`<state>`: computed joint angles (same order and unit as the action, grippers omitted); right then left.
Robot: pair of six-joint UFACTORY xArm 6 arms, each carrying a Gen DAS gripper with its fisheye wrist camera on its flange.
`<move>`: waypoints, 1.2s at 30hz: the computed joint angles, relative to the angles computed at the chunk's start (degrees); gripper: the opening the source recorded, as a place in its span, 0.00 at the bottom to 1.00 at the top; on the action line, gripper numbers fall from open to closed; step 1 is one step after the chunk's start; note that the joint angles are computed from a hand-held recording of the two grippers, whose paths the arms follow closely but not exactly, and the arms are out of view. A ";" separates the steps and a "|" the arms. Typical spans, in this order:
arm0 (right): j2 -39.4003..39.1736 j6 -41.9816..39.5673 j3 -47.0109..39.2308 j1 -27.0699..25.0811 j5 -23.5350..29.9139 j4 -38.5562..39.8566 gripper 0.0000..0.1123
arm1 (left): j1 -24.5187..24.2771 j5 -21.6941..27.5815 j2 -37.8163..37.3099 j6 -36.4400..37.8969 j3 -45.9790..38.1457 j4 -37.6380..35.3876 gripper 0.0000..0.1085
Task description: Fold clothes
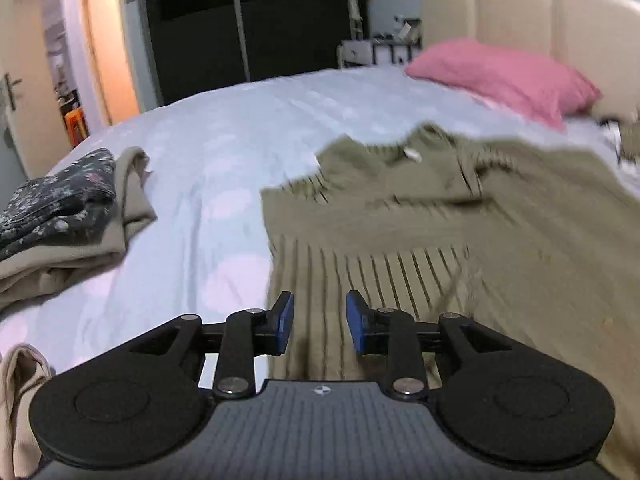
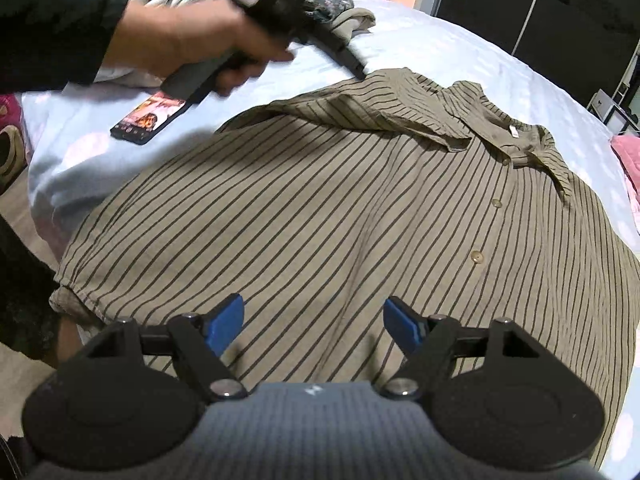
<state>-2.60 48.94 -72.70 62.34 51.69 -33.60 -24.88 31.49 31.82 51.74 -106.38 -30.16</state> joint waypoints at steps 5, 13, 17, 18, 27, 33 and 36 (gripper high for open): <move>-0.35 -0.08 0.05 0.26 0.39 -0.43 0.70 | -1.82 4.03 -7.89 6.71 11.65 -0.49 0.24; -0.58 0.48 0.30 -0.24 -0.45 -0.21 0.70 | -0.34 6.43 -21.39 29.33 25.37 -17.13 0.24; -0.67 0.43 0.06 0.11 -0.36 -1.11 0.70 | -0.28 -0.79 -19.65 21.46 25.47 -10.46 0.26; -0.72 0.43 0.00 0.23 -0.30 -1.42 0.70 | -0.31 -1.35 -18.41 16.43 24.59 -6.00 0.26; -2.24 2.79 -0.71 1.11 4.12 -5.89 0.70 | -1.96 -3.99 -18.62 -4.15 25.92 15.10 0.26; -5.19 3.69 -1.98 0.87 9.09 -9.36 0.70 | -4.88 0.96 -21.77 -4.73 21.95 11.53 0.38; -8.49 2.44 -2.74 0.77 12.94 -10.23 0.70 | -5.50 7.41 -19.73 -12.29 14.47 11.43 0.41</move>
